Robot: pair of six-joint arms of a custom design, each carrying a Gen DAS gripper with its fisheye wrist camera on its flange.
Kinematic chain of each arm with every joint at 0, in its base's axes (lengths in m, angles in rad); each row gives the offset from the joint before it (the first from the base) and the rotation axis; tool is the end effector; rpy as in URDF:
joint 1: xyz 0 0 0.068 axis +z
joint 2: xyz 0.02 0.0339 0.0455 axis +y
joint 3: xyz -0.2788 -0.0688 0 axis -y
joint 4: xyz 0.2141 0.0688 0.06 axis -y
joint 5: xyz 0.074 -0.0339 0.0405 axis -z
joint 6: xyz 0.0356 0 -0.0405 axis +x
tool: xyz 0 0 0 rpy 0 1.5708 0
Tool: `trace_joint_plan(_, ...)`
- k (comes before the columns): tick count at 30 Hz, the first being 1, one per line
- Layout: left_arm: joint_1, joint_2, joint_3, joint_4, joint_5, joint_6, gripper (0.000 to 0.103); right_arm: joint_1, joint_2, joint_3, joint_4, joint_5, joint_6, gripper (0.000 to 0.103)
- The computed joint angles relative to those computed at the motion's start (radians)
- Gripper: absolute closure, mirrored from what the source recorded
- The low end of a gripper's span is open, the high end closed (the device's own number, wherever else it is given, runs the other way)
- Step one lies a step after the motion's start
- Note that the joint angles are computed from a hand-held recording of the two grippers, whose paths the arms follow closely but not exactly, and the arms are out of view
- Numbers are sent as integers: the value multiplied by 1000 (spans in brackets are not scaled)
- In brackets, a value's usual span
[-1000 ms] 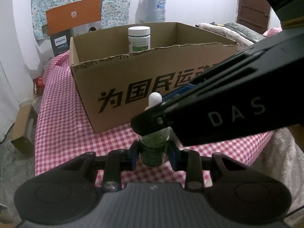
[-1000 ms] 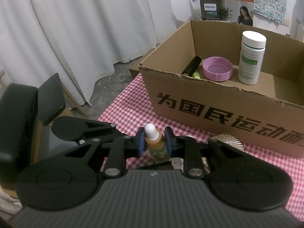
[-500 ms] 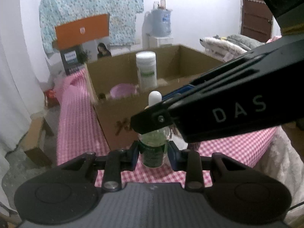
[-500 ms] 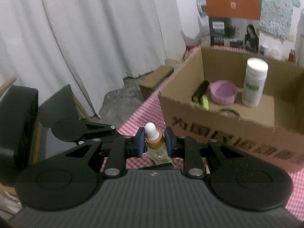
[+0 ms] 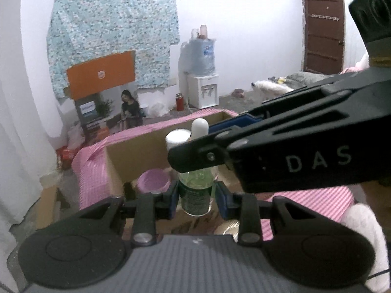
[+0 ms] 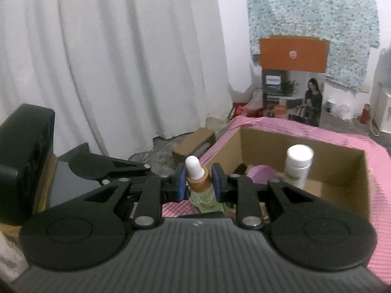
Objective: Organize rigid objects
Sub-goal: 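Lift the dropper bottle with the right gripper toward the box, then lower the dropper bottle into the box and open the right gripper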
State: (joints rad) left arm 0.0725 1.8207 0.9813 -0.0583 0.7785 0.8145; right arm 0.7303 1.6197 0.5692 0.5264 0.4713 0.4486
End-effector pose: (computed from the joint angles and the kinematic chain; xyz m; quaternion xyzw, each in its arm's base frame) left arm 0.3395 -0.0004 0.1867 0.4334 0.7684 -0.1924 0.4297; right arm 0.2221 0.1772 0.1831 -0.0027 0.8503 0.1021 0.5164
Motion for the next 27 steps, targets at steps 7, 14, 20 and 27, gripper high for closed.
trace_joint_plan(7, -171, 7, 100, -43, -49, -120, 70, -132, -225, -59, -147, -36, -43, 82)
trace_joint_plan(14, -357, 183, 335, -154, -177, -241, 70, -484, -295, -84, -239, -328, -135, 82)
trace_joint_plan(20, -456, 418, 638, -310, -285, -302, 70, -788, -109, -49, -183, -608, -207, 82)
trace_joint_plan(27, -510, 659, 1025, -527, -395, -337, 70, -932, 192, 128, -157, -766, -253, 82)
